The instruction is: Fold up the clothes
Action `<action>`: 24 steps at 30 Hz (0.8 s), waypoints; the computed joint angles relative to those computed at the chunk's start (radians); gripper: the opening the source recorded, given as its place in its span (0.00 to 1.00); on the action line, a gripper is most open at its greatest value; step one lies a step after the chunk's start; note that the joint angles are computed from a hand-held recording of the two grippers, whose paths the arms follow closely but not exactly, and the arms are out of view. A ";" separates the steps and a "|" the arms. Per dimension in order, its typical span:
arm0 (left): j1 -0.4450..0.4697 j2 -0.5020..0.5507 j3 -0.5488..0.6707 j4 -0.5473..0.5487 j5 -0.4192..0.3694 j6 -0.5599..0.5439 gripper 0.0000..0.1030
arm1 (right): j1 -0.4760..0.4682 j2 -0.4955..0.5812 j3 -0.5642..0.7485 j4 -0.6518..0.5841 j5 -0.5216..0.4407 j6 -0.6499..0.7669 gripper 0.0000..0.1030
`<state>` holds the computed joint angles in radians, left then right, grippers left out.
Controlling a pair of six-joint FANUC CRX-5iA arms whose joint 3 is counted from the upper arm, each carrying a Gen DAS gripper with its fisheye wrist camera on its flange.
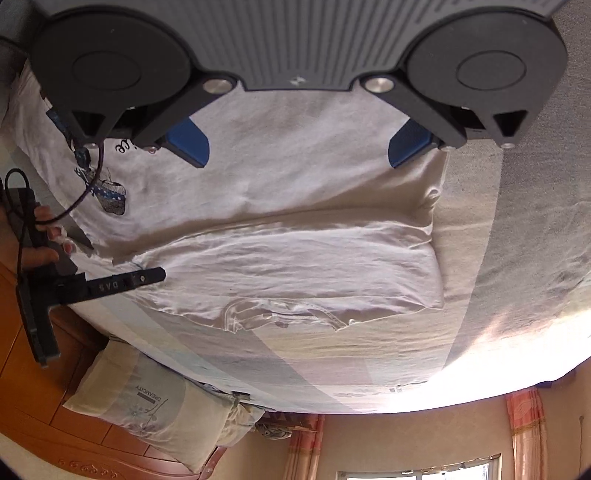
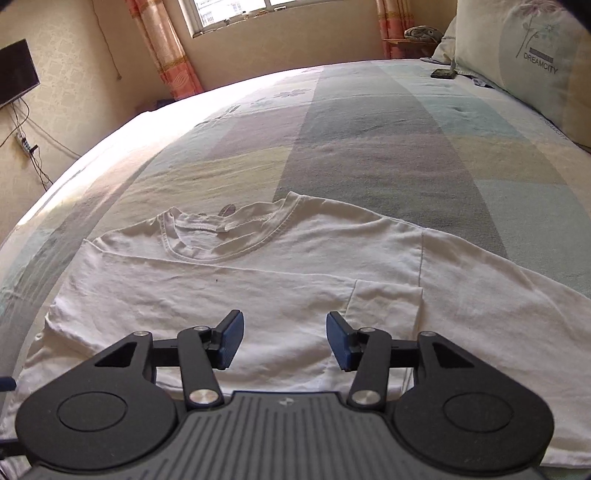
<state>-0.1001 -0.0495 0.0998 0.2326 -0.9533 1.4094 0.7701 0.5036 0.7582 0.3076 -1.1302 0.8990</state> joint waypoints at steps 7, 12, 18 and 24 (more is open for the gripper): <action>0.071 0.165 0.013 0.286 0.130 -0.179 0.99 | 0.074 -0.108 -0.237 0.154 0.135 -0.017 0.69; 0.092 0.180 0.012 0.207 0.130 -0.083 0.97 | 0.070 -0.132 -0.269 0.092 0.178 0.003 0.69; 0.069 0.225 0.171 0.079 0.062 -0.022 0.97 | 0.073 -0.142 -0.269 0.062 0.170 0.003 0.69; 0.096 0.372 0.287 0.158 0.009 -0.033 0.97 | 0.078 -0.150 -0.282 0.061 0.181 -0.001 0.76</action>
<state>-0.0045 0.3222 0.3872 0.3906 -0.9443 1.3763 0.8477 0.3535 0.4766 0.3685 -0.9490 0.8980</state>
